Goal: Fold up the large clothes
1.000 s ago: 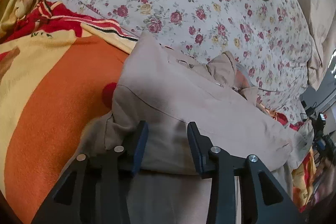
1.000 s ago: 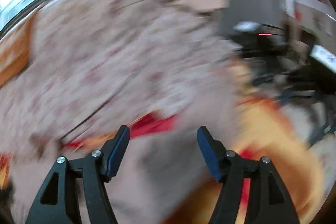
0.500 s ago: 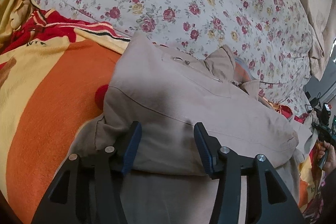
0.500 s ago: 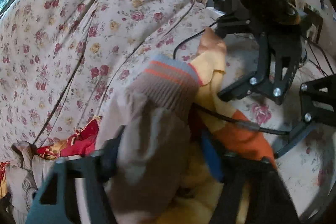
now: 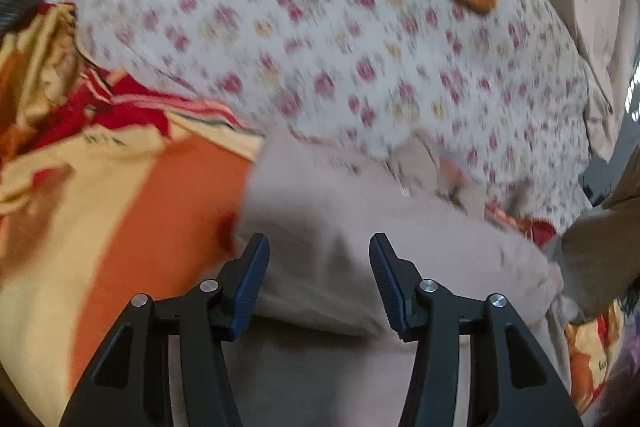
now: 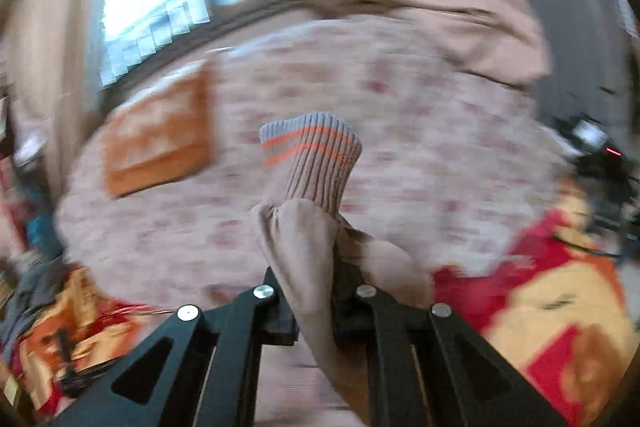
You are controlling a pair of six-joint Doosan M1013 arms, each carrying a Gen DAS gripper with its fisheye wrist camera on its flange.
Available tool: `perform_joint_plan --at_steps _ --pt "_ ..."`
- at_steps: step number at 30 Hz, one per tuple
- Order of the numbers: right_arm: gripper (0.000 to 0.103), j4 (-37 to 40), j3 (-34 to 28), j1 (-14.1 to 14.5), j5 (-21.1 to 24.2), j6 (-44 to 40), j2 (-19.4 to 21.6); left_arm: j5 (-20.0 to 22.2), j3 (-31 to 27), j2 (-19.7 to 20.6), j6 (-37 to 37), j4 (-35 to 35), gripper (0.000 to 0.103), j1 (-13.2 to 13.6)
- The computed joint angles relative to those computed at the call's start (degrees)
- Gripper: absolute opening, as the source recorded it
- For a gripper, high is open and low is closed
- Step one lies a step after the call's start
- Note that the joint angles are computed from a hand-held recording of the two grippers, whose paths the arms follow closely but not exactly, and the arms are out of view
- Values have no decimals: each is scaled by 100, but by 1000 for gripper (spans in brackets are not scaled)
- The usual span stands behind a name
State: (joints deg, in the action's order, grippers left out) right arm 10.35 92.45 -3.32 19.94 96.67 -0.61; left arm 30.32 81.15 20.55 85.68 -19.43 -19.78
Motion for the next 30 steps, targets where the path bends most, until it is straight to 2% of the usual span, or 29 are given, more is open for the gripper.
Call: perform_joint_plan --at_steps 3,5,8,11,14,17,18,20,22,26,28,30 --pt "10 240 -378 544 62 -108 377 -101 15 -45 -345 -20 40 139" --pt "10 207 -621 873 140 23 706 -79 -4 -48 -953 331 40 217" --pt "10 500 -846 1205 211 -27 1192 27 -34 -28 -1657 825 40 278" --pt "10 860 -1026 1427 438 -433 1678 95 -72 3 -1806 821 40 350" --pt "10 576 -1116 1641 792 -302 2056 91 -86 24 -1622 579 40 384" --pt "13 -332 -1205 1830 1495 270 2309 91 -95 29 -1430 452 40 381" --pt "17 -265 -1236 1816 1650 234 2342 101 -107 40 -1355 389 40 380" --pt "37 135 -1200 1747 1783 2 2314 125 -113 46 -1349 388 40 367" --pt "45 646 -1088 1676 1855 -435 2188 129 -108 41 -1396 437 40 362" --pt "45 1415 -706 1480 2164 -1479 1697 113 -83 24 -1539 503 40 365" --pt "45 1209 -428 1341 2140 -1617 1339 76 -65 9 -1409 399 40 350" --pt "45 813 -173 1142 2050 -1373 996 -67 -20 -33 -1112 241 40 301"
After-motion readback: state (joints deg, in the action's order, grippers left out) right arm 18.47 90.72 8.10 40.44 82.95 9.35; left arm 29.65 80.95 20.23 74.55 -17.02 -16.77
